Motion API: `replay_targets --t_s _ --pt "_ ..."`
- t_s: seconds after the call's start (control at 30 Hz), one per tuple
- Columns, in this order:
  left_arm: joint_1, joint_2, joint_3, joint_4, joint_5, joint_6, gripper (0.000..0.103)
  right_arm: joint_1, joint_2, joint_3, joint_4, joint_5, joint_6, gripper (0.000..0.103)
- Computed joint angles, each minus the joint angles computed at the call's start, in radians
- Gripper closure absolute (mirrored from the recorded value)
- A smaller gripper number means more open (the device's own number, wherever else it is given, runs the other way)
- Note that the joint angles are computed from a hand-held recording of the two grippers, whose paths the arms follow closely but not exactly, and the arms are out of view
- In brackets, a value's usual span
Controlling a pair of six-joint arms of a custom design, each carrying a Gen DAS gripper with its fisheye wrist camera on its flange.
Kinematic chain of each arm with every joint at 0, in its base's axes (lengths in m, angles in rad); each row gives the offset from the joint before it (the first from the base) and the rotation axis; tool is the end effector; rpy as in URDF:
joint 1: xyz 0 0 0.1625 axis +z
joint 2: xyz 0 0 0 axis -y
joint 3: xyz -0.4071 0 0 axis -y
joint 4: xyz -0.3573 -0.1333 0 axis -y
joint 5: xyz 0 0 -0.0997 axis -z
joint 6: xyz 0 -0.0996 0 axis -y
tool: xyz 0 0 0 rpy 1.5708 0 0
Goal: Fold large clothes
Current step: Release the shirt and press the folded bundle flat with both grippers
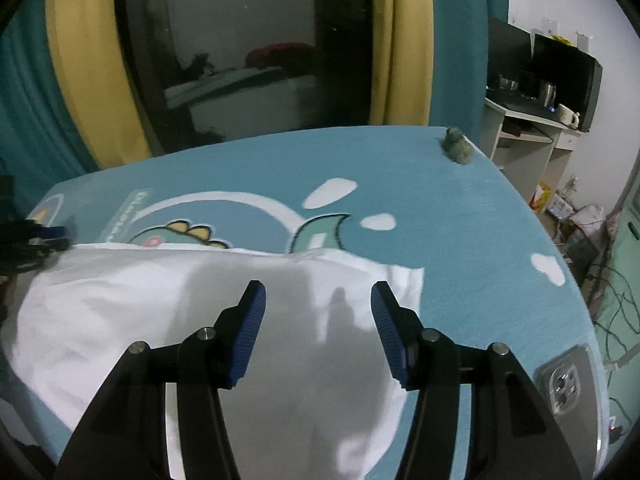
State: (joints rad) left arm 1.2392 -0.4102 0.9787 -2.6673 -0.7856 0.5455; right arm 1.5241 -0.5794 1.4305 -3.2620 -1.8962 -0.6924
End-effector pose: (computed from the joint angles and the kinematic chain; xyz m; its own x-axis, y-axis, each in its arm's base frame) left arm -0.0665 -0.8190 0.1219 -0.5249 0.3327 -0.7835 0.6475 0.7535 -0.1138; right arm 0.0681 -0.7170 0.1280 -0.7399 -0.2085 0.6396 -0.5732 0.6932 -0.4370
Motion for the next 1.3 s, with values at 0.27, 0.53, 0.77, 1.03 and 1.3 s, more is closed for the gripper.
replay_targets --t_s 0.27,0.53,0.77,1.03,1.3 --pt "0.013 0.082 -0.142 0.116 -0.047 0.039 0.102 -0.016 -0.016 0.05 0.001 0.008 0.034 0.047" --pt "0.014 0.128 -0.234 0.069 0.002 -0.032 0.101 -0.026 -0.037 0.091 -0.032 0.0 0.06 0.047" --pt "-0.023 -0.021 0.05 -0.143 -0.005 -0.051 0.061 -0.041 -0.087 0.182 -0.08 0.017 0.091 0.032" --pt "-0.073 -0.234 0.467 -0.382 -0.109 -0.182 0.056 -0.074 -0.169 0.325 -0.144 0.036 0.158 0.021" --pt "-0.074 -0.335 0.736 -0.474 -0.123 -0.371 0.056 -0.112 -0.215 0.409 -0.11 0.082 0.256 0.007"
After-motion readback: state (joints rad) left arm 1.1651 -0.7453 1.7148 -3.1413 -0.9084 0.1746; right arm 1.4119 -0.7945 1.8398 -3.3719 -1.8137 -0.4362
